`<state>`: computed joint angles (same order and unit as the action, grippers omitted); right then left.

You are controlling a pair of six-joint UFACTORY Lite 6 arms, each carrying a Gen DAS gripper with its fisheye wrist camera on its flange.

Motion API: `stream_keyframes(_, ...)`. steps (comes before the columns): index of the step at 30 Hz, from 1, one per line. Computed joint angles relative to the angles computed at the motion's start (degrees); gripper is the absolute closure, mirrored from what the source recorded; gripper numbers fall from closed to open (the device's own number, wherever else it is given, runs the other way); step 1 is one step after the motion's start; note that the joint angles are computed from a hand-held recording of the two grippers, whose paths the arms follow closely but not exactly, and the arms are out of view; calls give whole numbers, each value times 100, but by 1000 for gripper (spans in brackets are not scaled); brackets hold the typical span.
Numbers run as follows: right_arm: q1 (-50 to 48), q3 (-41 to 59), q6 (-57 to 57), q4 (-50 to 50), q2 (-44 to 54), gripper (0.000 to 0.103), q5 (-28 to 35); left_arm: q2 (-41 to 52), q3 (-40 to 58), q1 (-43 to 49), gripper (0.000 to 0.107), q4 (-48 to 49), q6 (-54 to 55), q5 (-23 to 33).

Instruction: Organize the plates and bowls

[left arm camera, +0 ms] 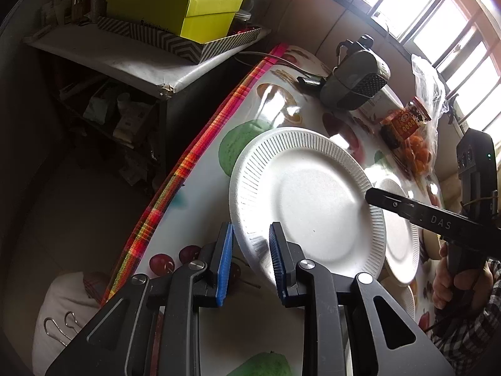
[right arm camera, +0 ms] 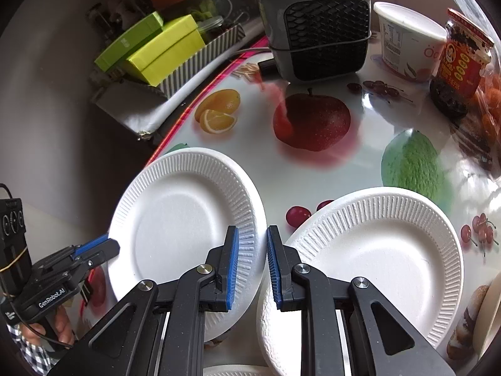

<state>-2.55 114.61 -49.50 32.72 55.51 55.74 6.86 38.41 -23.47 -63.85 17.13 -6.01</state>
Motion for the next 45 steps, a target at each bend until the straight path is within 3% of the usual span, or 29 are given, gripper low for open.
stream_keyframes(15,-410,-1295,-592,475,-1054,86,-30,-800,-205,-702,82,-3818,3627,-578)
stream_keyframes(27,-1088,-2340,-1096,660,-1962,86,78,-971,-56,-1500,82,-4433,4012,-1029)
stream_keyframes(45,-2528,-3471,-1882,738,-2973,86,390,-399,676,-2706,82,-4897,4304,-1495)
